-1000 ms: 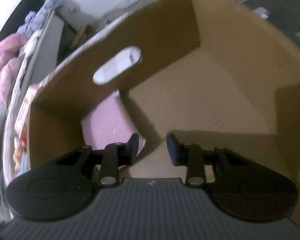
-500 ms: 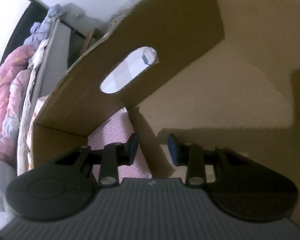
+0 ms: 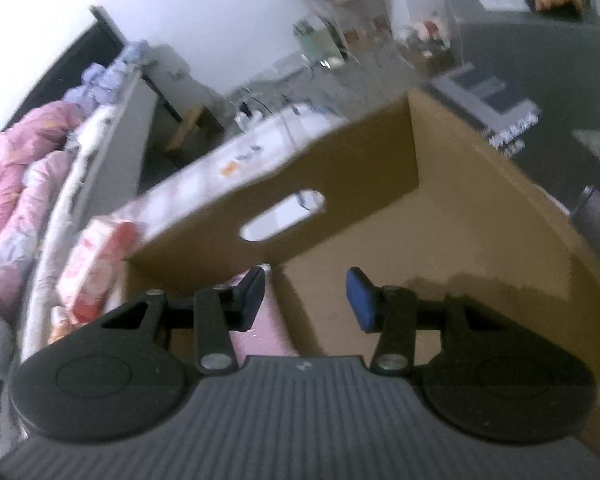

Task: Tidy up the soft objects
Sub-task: 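Withdraw the right tool from the box back toward the bed, then reach the right tool to the white cotton-swab bag and grasp it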

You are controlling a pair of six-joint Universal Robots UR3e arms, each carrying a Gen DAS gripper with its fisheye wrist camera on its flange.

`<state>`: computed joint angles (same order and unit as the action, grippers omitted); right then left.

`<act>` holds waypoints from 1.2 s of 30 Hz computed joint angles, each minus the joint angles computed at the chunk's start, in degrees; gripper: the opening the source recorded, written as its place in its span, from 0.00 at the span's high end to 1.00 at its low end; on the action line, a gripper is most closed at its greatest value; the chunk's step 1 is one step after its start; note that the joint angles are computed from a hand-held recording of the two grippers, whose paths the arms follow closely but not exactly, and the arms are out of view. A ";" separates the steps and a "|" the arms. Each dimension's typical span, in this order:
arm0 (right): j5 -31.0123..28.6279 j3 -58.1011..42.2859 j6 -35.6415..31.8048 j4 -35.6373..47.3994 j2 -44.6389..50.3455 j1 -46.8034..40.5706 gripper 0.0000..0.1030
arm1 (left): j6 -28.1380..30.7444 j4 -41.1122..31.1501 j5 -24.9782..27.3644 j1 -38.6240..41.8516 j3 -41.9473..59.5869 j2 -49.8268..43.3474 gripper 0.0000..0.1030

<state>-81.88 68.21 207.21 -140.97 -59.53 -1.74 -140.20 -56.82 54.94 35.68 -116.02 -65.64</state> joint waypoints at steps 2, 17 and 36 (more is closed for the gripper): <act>1.42 3.24 -0.39 -0.76 -4.31 0.29 0.56 | 2.91 -4.12 -2.20 3.39 -0.61 3.48 0.10; 16.01 7.45 5.86 -2.71 -13.92 13.63 0.52 | 37.22 -48.57 -13.68 31.28 -2.18 28.06 0.10; 20.70 -13.06 19.15 -7.81 11.33 29.89 0.51 | 37.94 -34.92 -9.36 31.65 -9.97 26.43 0.14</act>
